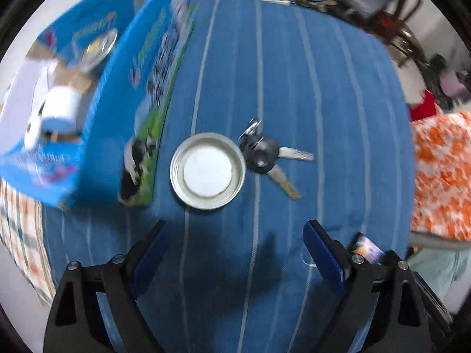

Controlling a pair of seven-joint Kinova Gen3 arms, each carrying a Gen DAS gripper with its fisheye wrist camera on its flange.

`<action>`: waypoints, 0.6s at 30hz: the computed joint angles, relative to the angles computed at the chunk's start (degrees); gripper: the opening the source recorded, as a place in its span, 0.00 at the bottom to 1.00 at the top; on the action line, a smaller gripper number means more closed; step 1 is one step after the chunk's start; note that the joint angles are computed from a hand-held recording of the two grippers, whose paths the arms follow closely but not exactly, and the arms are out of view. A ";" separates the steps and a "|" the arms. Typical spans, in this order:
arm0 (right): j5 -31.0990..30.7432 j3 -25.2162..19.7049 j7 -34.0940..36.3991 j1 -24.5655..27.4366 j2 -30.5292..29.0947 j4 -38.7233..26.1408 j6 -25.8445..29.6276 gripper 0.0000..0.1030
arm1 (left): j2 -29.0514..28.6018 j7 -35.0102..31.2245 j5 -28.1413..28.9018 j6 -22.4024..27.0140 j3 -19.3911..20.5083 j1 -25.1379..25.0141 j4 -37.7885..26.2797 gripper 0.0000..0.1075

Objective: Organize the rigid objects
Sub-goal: 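Grasp the silver lid with the left tool while the right tool grasps the dark can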

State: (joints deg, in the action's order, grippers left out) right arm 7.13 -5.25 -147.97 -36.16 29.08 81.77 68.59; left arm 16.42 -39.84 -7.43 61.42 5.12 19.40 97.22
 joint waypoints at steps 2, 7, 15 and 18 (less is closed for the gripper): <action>0.73 0.03 0.43 -0.28 0.21 -0.12 -0.08 0.88 | 1.53 3.52 -0.94 0.06 -0.52 1.20 0.40 0.85; 1.53 0.07 1.44 -0.33 0.68 0.09 -1.46 0.88 | 3.76 8.85 1.07 -0.21 -1.67 0.51 1.98 0.85; -1.28 -1.65 9.11 2.15 1.21 1.36 -5.48 0.88 | 4.09 11.44 -1.75 -1.12 -2.25 -0.41 0.95 0.87; -1.15 -1.87 13.03 1.68 2.47 0.26 -4.48 0.87 | 3.66 7.93 -0.75 -2.69 -1.74 -2.11 1.09 0.82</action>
State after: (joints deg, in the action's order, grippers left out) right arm 5.97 -7.12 -134.94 -34.48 31.55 82.03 64.12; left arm 20.07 -31.92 -8.19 58.73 3.38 17.29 98.31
